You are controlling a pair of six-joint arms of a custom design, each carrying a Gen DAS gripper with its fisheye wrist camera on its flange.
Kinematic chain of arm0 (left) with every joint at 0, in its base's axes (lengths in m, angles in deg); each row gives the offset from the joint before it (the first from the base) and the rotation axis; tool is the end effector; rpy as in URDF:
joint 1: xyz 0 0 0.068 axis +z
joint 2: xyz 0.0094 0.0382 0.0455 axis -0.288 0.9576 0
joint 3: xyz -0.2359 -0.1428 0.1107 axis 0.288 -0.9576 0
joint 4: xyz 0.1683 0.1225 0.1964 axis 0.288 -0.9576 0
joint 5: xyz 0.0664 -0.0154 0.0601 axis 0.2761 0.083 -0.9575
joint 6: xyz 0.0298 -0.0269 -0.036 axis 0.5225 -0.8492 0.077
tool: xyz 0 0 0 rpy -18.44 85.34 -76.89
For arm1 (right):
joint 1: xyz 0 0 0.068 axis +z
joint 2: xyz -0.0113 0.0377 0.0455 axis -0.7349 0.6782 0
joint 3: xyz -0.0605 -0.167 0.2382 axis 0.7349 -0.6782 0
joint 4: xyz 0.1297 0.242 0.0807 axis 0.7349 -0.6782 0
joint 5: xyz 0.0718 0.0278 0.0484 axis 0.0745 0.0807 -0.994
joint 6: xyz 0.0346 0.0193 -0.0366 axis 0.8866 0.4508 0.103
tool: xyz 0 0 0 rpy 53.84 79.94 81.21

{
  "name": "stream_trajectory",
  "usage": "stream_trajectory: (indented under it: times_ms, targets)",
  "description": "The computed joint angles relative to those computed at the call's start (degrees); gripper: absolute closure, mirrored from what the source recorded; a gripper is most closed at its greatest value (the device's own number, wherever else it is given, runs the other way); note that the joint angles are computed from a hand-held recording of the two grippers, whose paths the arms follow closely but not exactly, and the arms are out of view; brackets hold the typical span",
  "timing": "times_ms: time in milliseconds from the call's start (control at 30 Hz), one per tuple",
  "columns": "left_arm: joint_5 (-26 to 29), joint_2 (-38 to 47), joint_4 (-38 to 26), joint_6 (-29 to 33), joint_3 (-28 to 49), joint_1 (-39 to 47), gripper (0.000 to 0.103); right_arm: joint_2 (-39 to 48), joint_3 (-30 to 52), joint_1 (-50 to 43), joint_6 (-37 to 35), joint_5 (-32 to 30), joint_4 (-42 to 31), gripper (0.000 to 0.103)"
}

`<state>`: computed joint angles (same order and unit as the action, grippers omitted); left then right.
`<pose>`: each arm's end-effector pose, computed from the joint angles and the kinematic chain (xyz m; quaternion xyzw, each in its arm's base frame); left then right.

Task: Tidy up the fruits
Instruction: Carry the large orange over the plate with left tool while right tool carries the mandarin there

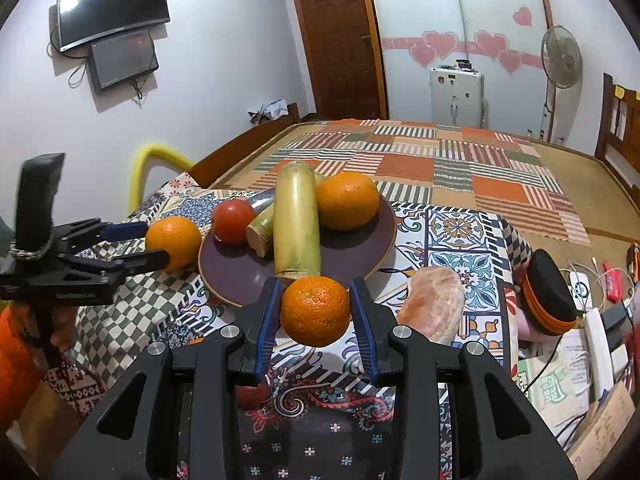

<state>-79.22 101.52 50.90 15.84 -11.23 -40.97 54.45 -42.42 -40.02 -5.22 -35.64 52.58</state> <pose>0.3334 -0.1468 0.0184 0.1640 0.9089 -0.0490 0.3804 0.2491 0.0413 0.0450 -0.1094 0.8858 0.1505 0.4251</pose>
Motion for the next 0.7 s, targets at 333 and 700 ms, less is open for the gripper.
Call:
stream_trajectory:
  times_ms: [333, 700]
  targets:
    - [3.5, 3.7, -3.2, -0.8, 4.6, 0.8, 0.031, 0.6, 1.7, -1.9, -0.5, -0.9, -1.2, 0.070]
    - [2.6, -0.7, -0.2, -2.2, 0.3, -0.4, 0.036, 0.4, 4.6, -1.6, -1.3, 0.3, -4.1, 0.070]
